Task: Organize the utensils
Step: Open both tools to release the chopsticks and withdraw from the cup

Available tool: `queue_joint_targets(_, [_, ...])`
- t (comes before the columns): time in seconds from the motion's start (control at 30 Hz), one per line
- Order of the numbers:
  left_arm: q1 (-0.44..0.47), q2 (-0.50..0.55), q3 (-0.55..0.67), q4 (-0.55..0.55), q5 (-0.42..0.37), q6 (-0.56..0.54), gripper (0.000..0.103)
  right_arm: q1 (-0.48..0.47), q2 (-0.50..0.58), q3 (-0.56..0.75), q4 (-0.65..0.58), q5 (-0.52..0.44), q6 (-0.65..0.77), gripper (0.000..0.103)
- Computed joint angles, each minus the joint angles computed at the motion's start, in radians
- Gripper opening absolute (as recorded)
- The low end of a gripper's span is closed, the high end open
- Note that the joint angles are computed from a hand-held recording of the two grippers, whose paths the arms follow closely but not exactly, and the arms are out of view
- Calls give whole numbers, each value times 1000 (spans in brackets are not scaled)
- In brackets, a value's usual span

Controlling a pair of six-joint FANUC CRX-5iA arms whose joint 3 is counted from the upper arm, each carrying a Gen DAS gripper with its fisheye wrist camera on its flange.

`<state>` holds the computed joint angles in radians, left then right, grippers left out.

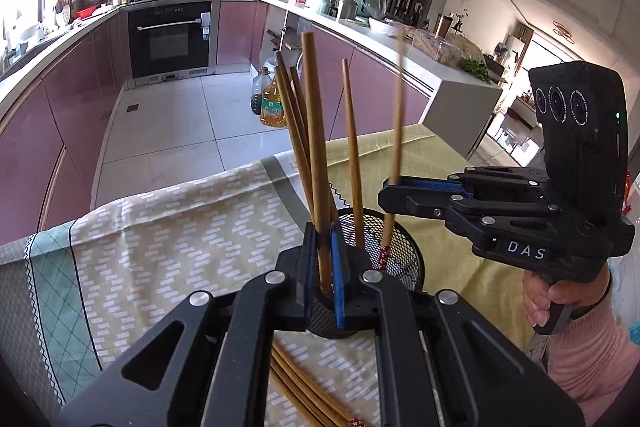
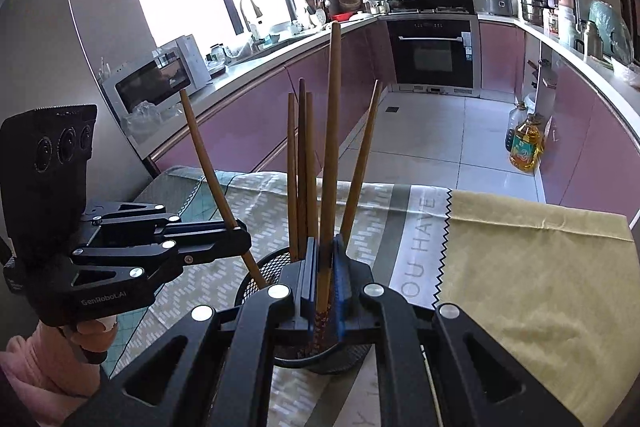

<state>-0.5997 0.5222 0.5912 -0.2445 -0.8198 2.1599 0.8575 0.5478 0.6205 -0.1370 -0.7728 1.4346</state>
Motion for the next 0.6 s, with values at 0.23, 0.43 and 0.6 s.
queue_joint_targets(0.23, [-2,30,38,-9,-27,27,9,-10,10,2,-11,-2,-11,8])
queue_joint_targets(0.43, [-18,10,15,-66,-25,86,14,-10,-32,-55,-22,57,-2,15])
queue_joint_targets(0.6, [-72,-48,-40,-229,-22,213,34,16,-104,-164,7,155,-2,27])
